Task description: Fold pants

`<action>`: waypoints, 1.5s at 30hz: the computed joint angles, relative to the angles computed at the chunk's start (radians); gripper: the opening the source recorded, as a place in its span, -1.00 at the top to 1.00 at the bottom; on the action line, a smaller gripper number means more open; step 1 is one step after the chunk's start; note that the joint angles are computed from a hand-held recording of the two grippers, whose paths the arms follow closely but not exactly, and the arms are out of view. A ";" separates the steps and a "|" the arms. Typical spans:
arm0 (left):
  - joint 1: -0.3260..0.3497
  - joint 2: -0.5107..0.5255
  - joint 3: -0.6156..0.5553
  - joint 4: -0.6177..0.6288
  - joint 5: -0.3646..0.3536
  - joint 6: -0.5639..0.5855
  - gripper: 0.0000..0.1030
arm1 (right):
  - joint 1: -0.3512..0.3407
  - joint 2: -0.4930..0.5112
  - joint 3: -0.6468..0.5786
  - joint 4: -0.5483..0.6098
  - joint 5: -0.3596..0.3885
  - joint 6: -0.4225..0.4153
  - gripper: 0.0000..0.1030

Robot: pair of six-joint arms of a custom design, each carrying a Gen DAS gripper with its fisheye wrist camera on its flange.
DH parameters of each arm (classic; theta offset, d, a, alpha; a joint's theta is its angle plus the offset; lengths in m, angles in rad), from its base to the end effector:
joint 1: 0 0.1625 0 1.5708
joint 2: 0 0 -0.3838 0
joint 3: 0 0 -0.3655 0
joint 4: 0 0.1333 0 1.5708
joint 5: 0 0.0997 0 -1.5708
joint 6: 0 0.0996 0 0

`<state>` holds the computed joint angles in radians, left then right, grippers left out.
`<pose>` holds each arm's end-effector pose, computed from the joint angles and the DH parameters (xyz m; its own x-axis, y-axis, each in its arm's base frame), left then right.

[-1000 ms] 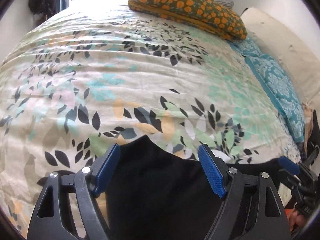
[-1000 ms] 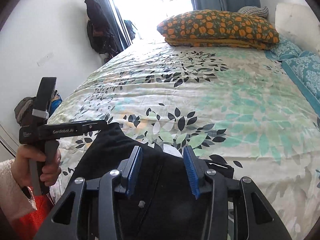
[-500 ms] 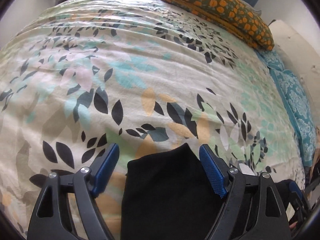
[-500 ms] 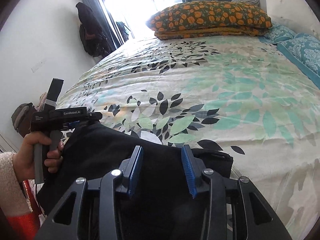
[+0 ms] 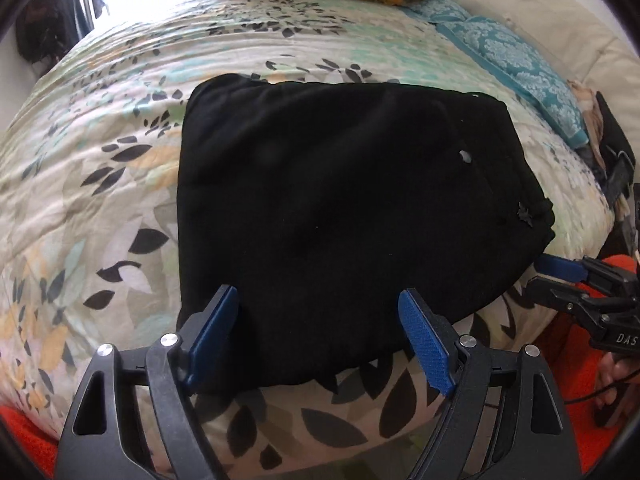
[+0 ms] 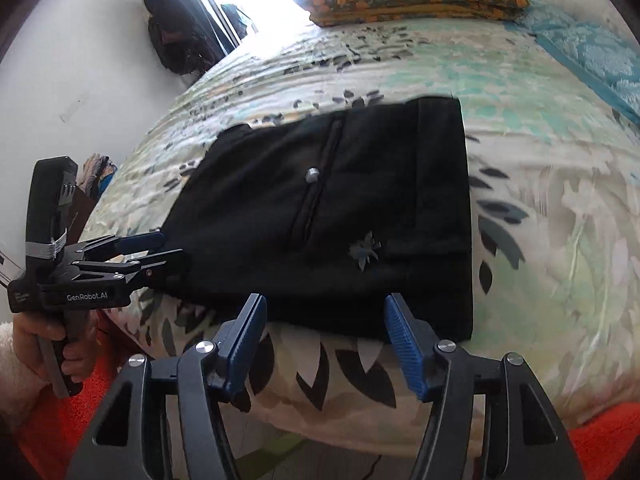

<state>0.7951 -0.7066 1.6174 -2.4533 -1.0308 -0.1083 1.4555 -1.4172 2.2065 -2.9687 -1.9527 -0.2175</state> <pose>-0.2977 -0.5670 0.0347 -0.6743 0.5303 -0.5140 0.6307 0.7755 -0.0274 0.0437 -0.4589 0.2635 -0.8965 0.1350 0.4219 -0.1015 0.8645 -0.4923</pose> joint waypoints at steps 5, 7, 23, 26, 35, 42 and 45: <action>-0.023 -0.050 0.016 -0.003 0.010 -0.044 -0.63 | 0.047 -0.043 0.065 -0.203 -0.049 -0.066 -0.19; -0.028 -0.054 0.017 -0.003 0.045 -0.052 -0.63 | 0.057 -0.041 0.074 -0.266 -0.067 -0.074 -0.20; -0.027 -0.092 0.046 0.048 0.136 -0.111 -0.63 | 0.085 0.011 0.069 -0.320 -0.151 -0.114 -0.20; -0.029 -0.110 0.064 0.084 0.125 -0.126 -0.63 | 0.081 0.004 0.072 -0.329 -0.161 -0.105 -0.20; -0.003 -0.166 0.098 0.138 0.061 -0.167 -0.63 | 0.021 -0.042 0.079 -0.273 -0.098 -0.031 -0.20; 0.102 -0.091 -0.123 0.156 -0.101 -0.079 -0.63 | -0.125 -0.145 0.002 -0.049 0.209 0.087 -0.27; 0.159 -0.002 -0.290 0.276 -0.189 -0.073 -0.63 | -0.205 -0.132 -0.125 0.159 0.344 0.128 -0.43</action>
